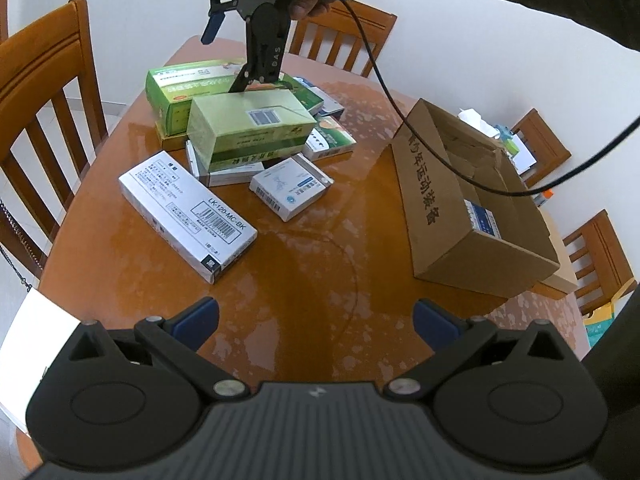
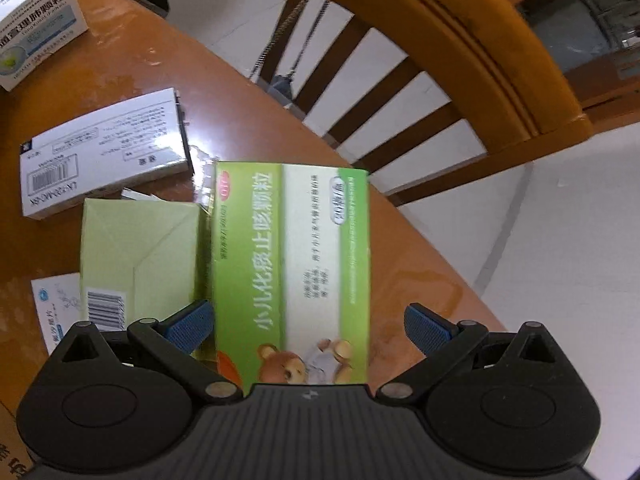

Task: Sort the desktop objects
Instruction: 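Carry the green cough granules box with the right gripper over the cardboard box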

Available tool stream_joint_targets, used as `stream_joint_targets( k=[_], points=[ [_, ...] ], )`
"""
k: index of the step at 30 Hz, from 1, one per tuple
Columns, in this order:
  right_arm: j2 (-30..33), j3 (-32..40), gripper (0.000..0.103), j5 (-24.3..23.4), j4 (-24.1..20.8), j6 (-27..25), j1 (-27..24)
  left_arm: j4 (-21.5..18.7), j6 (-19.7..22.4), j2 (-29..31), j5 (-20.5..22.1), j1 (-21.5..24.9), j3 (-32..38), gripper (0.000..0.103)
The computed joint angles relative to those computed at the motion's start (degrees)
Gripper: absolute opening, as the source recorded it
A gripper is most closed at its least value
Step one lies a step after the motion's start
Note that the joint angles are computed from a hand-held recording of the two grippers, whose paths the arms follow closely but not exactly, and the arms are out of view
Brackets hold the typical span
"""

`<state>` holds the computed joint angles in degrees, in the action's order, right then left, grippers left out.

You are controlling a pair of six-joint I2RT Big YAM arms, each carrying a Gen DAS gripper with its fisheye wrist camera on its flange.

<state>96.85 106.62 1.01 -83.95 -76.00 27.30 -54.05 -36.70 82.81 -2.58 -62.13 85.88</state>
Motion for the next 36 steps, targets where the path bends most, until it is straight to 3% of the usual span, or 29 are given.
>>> stream_joint_targets(
  k=[5,7,9,16,28,32,36],
  points=[
    [1.7,0.8,0.103,0.7,-1.3,-1.6,0.4,0.3,0.2,0.6,0.2,0.4,0.6,0.103],
    [2.6,1.9,0.103,0.1,-2.5,-1.1,0.5,0.5,0.3,0.9,0.1,0.6,1.0,0.103],
    [3.5,3.5,0.096,-1.1,-4.1,-0.6,0.4,0.9,0.2,1.1,0.0,0.8,1.2,0.103],
    [4.8,6.0,0.095,-1.9,-6.8,0.3,0.2,1.3,0.5,1.7,0.3,1.3,1.8,0.103],
    [0.8,5.0,0.094,-6.9,-3.8,1.3,-1.8,6.6,3.5,5.1,0.0,4.4,6.3,0.103],
    [-1.8,3.5,0.094,-8.1,-3.6,0.6,-2.4,6.0,7.4,8.4,-0.7,6.2,11.2,0.103],
    [-4.4,2.0,0.094,-8.0,-3.7,-1.0,-2.9,6.5,14.6,11.2,-1.3,7.4,16.8,0.103]
  ],
)
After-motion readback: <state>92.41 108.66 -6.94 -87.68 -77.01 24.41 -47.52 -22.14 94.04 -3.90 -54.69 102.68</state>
